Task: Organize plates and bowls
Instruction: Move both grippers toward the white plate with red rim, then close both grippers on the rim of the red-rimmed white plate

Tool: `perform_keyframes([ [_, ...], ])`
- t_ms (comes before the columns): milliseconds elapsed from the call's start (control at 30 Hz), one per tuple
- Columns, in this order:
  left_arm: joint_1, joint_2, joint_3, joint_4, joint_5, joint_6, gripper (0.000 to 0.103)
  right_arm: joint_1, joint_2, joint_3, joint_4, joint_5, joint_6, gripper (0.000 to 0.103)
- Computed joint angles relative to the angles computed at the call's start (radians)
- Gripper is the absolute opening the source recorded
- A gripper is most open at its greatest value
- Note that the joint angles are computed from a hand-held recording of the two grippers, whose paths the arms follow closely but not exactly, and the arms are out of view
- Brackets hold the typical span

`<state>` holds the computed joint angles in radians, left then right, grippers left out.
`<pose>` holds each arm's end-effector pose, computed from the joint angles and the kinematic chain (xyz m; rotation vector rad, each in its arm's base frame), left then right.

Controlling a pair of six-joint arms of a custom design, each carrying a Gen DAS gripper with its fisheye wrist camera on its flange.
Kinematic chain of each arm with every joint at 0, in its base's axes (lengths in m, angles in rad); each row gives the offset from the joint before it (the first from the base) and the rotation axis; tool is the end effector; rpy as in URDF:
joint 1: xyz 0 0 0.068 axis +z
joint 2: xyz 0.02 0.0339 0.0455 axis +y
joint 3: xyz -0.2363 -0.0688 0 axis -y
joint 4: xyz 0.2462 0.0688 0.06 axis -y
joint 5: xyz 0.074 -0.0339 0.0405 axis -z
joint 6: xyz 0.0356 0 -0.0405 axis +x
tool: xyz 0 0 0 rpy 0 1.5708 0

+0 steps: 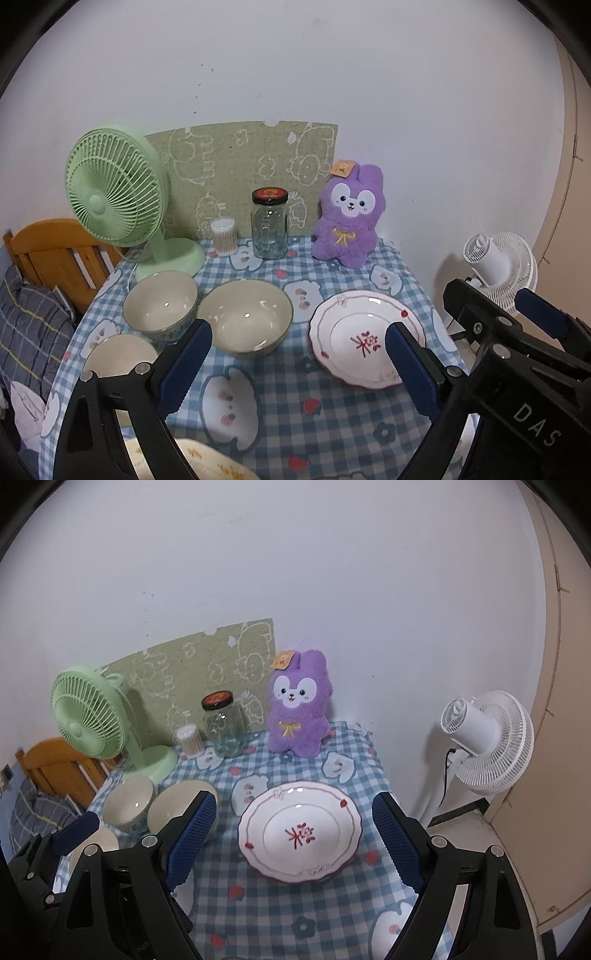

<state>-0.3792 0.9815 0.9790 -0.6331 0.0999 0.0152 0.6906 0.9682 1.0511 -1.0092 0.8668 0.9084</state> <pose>0.2059 -0.0859 0.3044 0.4898 2.1657 -0.3120 0.1597 0.0968 0.3108 0.5494 2.0471 -0.1742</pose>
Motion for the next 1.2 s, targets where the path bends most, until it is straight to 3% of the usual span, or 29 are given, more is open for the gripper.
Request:
perform_keyframes([
  [333, -0.048, 0.138, 0.066, 0.074, -0.033, -0.012, 0.095, -0.179, 0.010, -0.017, 0.133, -0.103, -0.165, 0.089],
  [833, -0.100, 0.360, 0.113, 0.171, -0.062, 0.047, 0.094, -0.386, 0.082, -0.125, 0.317, -0.272, -0.266, 0.089],
  [1200, -0.115, 0.517, 0.156, 0.170, -0.053, 0.029, 0.089, -0.482, 0.121, -0.220, 0.445, -0.342, -0.337, 0.089],
])
